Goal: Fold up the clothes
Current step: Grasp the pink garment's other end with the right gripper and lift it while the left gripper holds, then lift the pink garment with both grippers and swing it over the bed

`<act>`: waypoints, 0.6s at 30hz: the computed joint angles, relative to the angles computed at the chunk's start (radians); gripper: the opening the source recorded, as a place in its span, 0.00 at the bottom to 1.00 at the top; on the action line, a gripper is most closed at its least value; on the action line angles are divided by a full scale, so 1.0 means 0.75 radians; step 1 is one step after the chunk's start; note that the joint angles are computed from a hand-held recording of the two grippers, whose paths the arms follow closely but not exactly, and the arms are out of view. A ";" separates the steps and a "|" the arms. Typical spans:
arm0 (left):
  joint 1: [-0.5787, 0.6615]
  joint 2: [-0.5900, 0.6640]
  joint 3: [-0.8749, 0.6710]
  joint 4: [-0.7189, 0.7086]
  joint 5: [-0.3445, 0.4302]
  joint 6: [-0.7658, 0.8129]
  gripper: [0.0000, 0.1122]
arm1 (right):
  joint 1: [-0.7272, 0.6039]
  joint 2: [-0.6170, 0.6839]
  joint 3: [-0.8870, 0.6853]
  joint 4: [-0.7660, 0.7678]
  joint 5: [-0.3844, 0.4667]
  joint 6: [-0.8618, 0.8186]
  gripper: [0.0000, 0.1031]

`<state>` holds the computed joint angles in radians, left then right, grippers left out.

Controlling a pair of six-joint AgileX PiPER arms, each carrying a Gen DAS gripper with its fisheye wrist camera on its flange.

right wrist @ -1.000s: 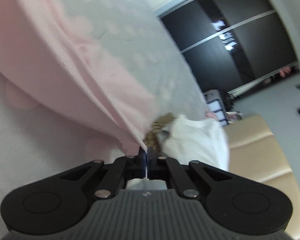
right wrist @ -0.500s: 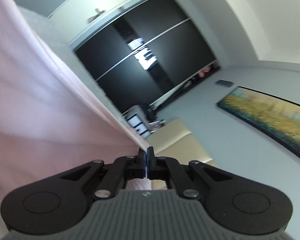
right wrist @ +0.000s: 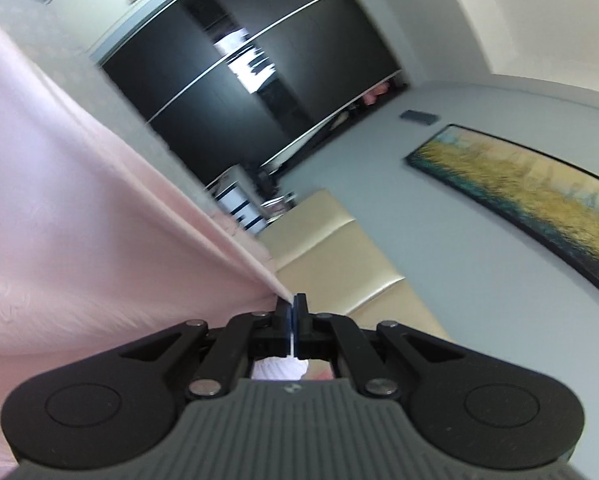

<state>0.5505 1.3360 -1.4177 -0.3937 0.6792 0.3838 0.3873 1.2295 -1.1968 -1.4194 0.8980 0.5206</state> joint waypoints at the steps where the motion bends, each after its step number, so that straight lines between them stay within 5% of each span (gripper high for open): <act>1: 0.019 0.008 -0.014 -0.037 0.017 0.017 0.06 | -0.004 0.017 -0.020 -0.042 -0.005 0.050 0.00; 5: 0.097 0.030 -0.003 -0.127 0.098 0.171 0.06 | -0.041 -0.020 -0.008 0.098 -0.057 -0.102 0.00; 18: 0.353 0.089 0.486 -0.065 0.183 0.513 0.09 | 0.283 -0.378 0.848 0.351 0.122 0.151 0.00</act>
<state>0.8155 1.4028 -1.0530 -0.4422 0.8163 0.7685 0.5997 0.9458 -0.5608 -1.1559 0.9896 0.6338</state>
